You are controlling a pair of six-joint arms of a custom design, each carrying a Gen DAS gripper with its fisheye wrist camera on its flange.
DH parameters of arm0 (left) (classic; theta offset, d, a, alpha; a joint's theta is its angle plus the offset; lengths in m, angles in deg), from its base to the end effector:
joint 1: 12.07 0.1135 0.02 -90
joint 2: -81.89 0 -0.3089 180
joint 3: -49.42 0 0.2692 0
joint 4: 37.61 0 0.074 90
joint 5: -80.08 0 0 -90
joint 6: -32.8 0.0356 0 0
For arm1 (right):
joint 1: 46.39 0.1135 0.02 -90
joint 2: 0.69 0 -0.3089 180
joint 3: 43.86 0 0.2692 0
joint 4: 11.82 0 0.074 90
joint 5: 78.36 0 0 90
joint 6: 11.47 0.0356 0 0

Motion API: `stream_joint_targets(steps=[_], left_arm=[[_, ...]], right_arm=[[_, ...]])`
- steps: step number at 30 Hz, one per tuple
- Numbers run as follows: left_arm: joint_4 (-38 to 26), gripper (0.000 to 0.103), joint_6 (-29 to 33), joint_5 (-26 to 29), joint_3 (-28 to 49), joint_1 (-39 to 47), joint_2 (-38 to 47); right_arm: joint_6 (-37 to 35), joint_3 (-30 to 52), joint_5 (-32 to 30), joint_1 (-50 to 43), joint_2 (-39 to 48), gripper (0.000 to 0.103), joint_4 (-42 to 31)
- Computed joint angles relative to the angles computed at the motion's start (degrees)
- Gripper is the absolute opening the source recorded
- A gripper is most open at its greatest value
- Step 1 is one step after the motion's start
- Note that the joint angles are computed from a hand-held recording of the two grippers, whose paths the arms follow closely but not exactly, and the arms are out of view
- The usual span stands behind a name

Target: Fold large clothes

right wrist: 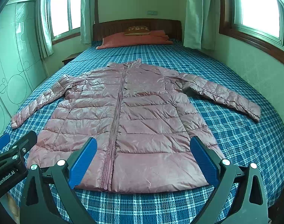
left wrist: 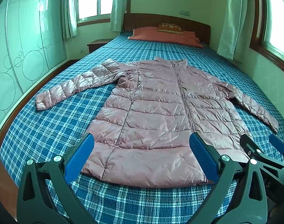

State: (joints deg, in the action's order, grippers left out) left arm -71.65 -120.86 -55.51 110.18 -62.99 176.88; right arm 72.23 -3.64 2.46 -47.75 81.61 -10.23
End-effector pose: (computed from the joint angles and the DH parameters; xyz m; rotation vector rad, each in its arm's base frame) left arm 0.2127 -0.2216 0.1779 -0.4349 2.2411 0.1493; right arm 0.2615 -0.0005 0.1683 -0.1816 2.2618 0.1118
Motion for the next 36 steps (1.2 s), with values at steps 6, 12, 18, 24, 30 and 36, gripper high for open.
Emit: stream_joint_targets(steps=[6,12,18,24,30,36], left_arm=[[-0.30,0.101,-0.15,-0.12,0.19,0.02,0.07],[-0.76,0.101,-0.10,0.23,0.33,0.13,-0.16],[-0.90,0.101,-0.13,0.14,0.43,0.08,-0.09],[-1.20,0.101,-0.47,0.10,0.36,0.00,-0.29],[-1.46,0.101,-0.74,-0.02,0.32,-0.11,-0.41],[-1.84,0.101,-1.20,-0.23,0.31,-0.41,-0.51]], right_arm=[[0.39,-0.65,0.42,0.66,-1.02,0.099,-0.14],[0.43,-0.58,0.36,0.65,-1.26,0.099,-0.58],[0.38,-0.44,0.34,0.63,-1.58,0.099,-1.04],[0.29,-0.01,0.28,0.68,-2.18,0.099,-2.27],[0.41,-0.05,0.38,0.79,-2.22,0.099,-2.23],[0.59,-0.27,0.59,1.01,-2.48,0.099,-2.14]])
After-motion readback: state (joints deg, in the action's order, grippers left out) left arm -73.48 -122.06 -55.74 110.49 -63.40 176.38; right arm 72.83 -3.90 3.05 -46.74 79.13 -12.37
